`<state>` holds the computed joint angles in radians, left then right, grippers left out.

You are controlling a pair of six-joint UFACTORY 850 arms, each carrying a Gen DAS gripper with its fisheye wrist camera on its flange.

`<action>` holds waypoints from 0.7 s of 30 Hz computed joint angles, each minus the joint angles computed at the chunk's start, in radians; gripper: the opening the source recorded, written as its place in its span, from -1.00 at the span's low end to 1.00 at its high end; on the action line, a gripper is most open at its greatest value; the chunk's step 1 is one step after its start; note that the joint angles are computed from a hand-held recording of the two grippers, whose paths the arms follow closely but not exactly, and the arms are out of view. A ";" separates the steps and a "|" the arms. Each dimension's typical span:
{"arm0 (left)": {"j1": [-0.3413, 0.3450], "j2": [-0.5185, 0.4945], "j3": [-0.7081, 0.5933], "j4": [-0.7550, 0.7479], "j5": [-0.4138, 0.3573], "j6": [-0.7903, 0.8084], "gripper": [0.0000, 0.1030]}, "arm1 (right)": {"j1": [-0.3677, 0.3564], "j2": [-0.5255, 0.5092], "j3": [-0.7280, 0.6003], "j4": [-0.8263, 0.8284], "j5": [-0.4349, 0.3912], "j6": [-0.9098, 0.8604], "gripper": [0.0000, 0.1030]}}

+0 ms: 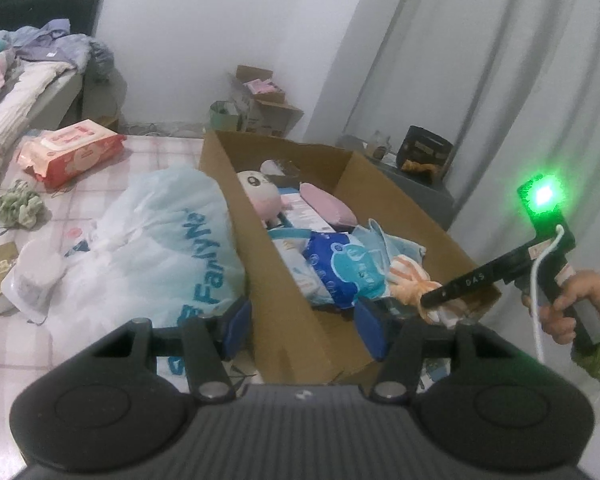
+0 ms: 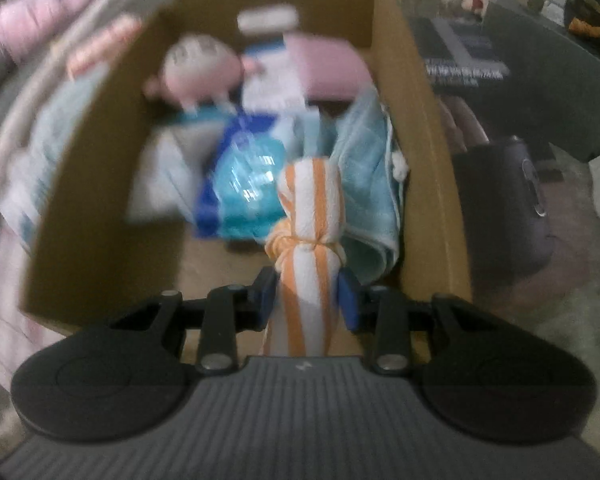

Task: Organize soft objects
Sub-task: 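Carry the striped towel into the cardboard box and open the right gripper, then move the right gripper back toward the white yogurt cup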

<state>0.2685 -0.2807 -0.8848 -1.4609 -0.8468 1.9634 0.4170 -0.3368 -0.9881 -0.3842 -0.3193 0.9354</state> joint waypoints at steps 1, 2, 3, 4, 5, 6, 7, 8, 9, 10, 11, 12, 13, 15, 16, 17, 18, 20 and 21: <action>0.004 0.000 0.001 -0.001 -0.003 0.005 0.14 | 0.001 0.000 -0.005 0.038 -0.013 -0.039 -0.36; 0.008 -0.001 0.000 -0.005 -0.005 0.010 0.15 | 0.002 -0.001 -0.010 0.044 -0.022 -0.041 -0.34; 0.009 0.000 0.002 -0.009 -0.006 0.015 0.17 | 0.005 -0.005 -0.019 0.020 -0.034 -0.011 -0.23; 0.012 0.000 0.003 -0.015 -0.007 0.021 0.18 | 0.013 -0.001 -0.020 -0.039 -0.042 0.049 -0.16; 0.013 0.000 0.005 -0.020 -0.006 0.024 0.18 | 0.021 0.002 -0.022 -0.104 -0.050 0.111 -0.09; 0.015 -0.001 0.005 -0.021 -0.006 0.022 0.18 | 0.030 0.010 -0.020 -0.164 -0.064 0.177 -0.08; 0.017 -0.001 0.003 -0.020 -0.009 0.021 0.18 | 0.035 0.019 -0.016 -0.203 -0.069 0.221 -0.08; 0.020 -0.001 0.004 -0.020 -0.012 0.022 0.18 | 0.039 0.032 -0.007 -0.248 -0.064 0.272 -0.08; 0.024 0.000 0.005 -0.020 -0.017 0.025 0.18 | 0.043 0.044 0.000 -0.282 -0.060 0.313 -0.08; 0.027 0.002 0.006 -0.023 -0.022 0.031 0.18 | 0.045 0.055 0.007 -0.301 -0.052 0.340 -0.09; 0.030 0.005 0.008 -0.026 -0.025 0.038 0.18 | 0.045 0.065 0.012 -0.298 -0.042 0.345 -0.09; 0.033 0.008 0.012 -0.030 -0.029 0.046 0.19 | 0.042 0.067 0.013 -0.280 -0.023 0.338 -0.09; 0.036 0.012 0.016 -0.034 -0.032 0.056 0.20 | 0.040 0.073 0.018 -0.252 -0.012 0.324 -0.09; 0.043 0.019 0.024 -0.043 -0.034 0.072 0.25 | 0.036 0.065 0.015 -0.201 0.011 0.296 -0.09; 0.047 0.024 0.029 -0.050 -0.031 0.087 0.28 | 0.038 0.061 0.014 -0.200 0.024 0.305 -0.09; 0.052 0.030 0.035 -0.060 -0.025 0.101 0.33 | 0.042 0.057 0.010 -0.207 0.035 0.319 -0.09; 0.057 0.036 0.041 -0.071 -0.018 0.116 0.39 | 0.048 0.056 0.007 -0.219 0.045 0.337 -0.09; 0.069 0.041 0.046 -0.092 -0.004 0.136 0.49 | 0.063 0.057 -0.003 -0.268 0.074 0.393 -0.09; 0.077 0.043 0.049 -0.110 0.005 0.150 0.55 | 0.071 0.057 -0.010 -0.293 0.091 0.419 -0.08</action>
